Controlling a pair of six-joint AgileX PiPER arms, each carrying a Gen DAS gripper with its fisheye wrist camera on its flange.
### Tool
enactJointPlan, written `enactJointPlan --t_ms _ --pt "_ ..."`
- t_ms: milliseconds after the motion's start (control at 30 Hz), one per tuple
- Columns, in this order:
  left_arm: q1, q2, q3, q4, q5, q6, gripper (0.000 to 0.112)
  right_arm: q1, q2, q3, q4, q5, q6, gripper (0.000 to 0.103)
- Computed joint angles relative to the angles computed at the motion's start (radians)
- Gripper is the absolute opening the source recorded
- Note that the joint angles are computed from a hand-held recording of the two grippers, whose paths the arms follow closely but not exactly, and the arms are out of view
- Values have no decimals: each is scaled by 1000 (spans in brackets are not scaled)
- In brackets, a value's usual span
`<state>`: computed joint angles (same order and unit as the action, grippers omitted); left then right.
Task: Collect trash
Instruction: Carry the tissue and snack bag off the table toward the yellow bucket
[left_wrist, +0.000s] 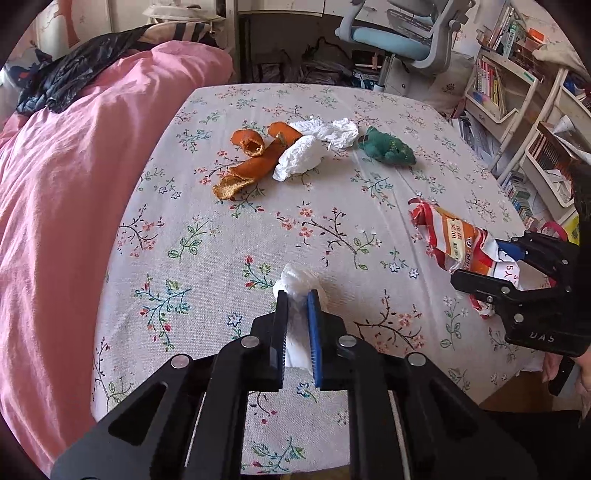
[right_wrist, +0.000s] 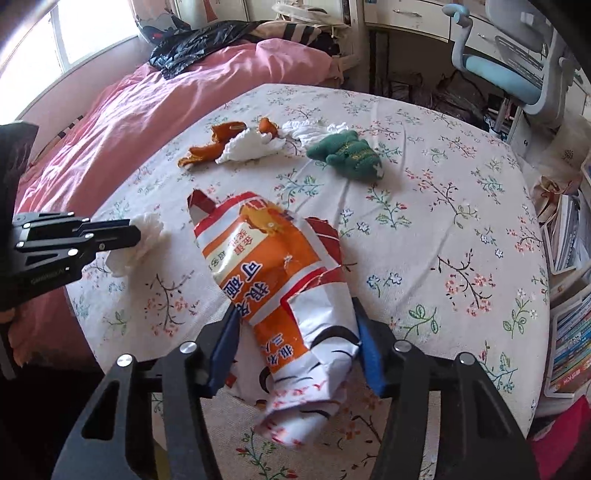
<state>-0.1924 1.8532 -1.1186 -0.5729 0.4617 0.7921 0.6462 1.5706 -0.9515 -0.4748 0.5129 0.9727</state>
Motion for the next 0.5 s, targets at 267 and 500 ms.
enactJointPlan --t_ms 267,500 --pt "6 -136 143 -307 -86 285 11 -13 -99 70 10 -92 65 52" --pt "16 -181 181 -470 -111 443 11 -58 -143 129 51 -197 86 52"
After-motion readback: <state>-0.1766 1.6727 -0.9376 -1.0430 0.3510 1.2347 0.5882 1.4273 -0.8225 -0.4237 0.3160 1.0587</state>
